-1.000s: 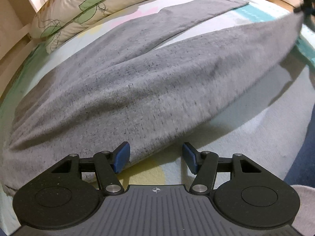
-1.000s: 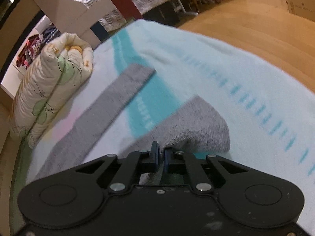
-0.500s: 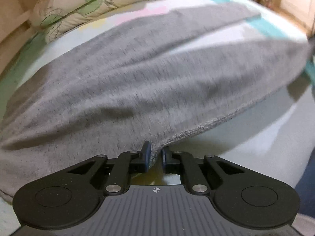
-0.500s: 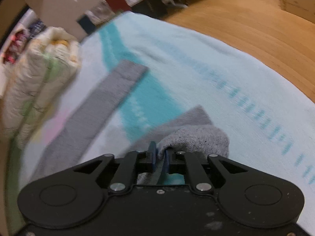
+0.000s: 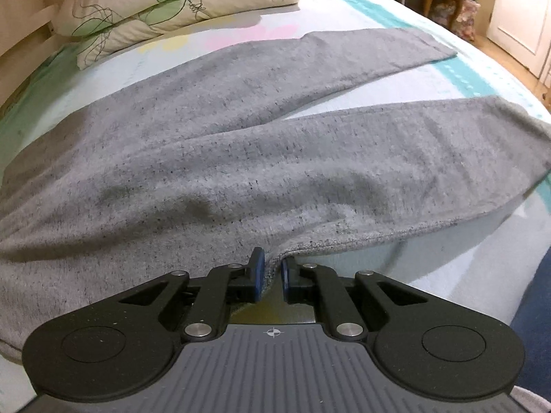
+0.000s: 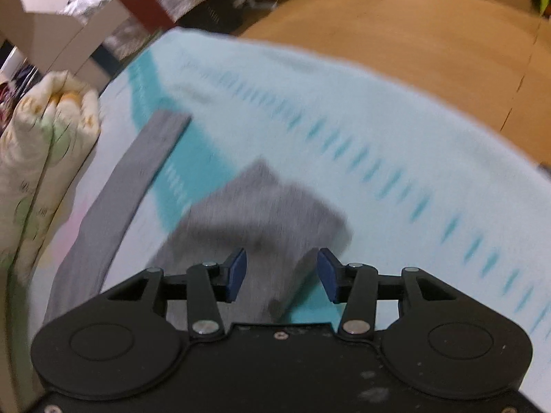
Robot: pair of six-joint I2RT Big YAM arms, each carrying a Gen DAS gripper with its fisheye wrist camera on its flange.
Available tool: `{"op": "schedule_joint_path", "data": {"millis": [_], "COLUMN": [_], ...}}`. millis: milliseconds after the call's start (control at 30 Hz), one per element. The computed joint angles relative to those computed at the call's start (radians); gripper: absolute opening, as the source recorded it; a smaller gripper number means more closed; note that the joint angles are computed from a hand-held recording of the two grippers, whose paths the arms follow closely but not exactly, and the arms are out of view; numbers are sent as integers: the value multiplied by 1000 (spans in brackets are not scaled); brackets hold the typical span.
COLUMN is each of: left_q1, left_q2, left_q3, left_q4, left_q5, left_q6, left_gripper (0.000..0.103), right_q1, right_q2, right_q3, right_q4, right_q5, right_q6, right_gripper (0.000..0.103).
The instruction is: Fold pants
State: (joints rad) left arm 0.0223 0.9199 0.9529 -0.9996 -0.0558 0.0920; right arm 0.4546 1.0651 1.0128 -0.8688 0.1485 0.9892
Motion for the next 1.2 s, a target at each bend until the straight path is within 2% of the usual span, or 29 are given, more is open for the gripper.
{"op": "schedule_joint_path", "data": {"millis": [100, 167, 267, 300, 333, 367, 533, 633, 700, 900, 1067, 1200], "left_q1": [-1, -1, 4, 8, 11, 16, 44, 75, 91, 160, 181, 190], "left_q2": [-2, -7, -15, -15, -14, -14, -1, 37, 76, 326, 534, 681], "left_q3": [1, 3, 9, 13, 19, 23, 75, 128, 165, 408, 577, 697], "left_q4": [4, 8, 15, 18, 22, 25, 60, 82, 96, 54, 25, -11], "left_q5": [-2, -3, 1, 2, 5, 10, 26, 57, 81, 176, 166, 153], "left_q6": [3, 10, 29, 39, 49, 61, 158, 222, 245, 308, 371, 340], "left_gripper": [10, 10, 10, 10, 10, 10, 10, 10, 10, 10, 10, 10], "right_q1": [7, 19, 30, 25, 20, 16, 49, 62, 62, 40, 13, 2], "right_q2": [9, 39, 43, 44, 46, 51, 51, 75, 116, 333, 593, 805], "right_q3": [-28, -25, -43, -49, -53, -52, -13, 57, 124, 398, 697, 951], "right_q4": [33, 36, 92, 112, 130, 142, 195, 209, 222, 203, 119, 9], "right_q5": [-84, -100, -98, -113, -128, -141, -63, -32, -25, -29, -44, -66], "right_q6": [13, 12, 23, 29, 37, 40, 31, -6, -35, -93, -118, -106], "right_gripper": [49, 50, 48, 39, 11, 5, 5, 5, 5, 6, 6, 6]}}
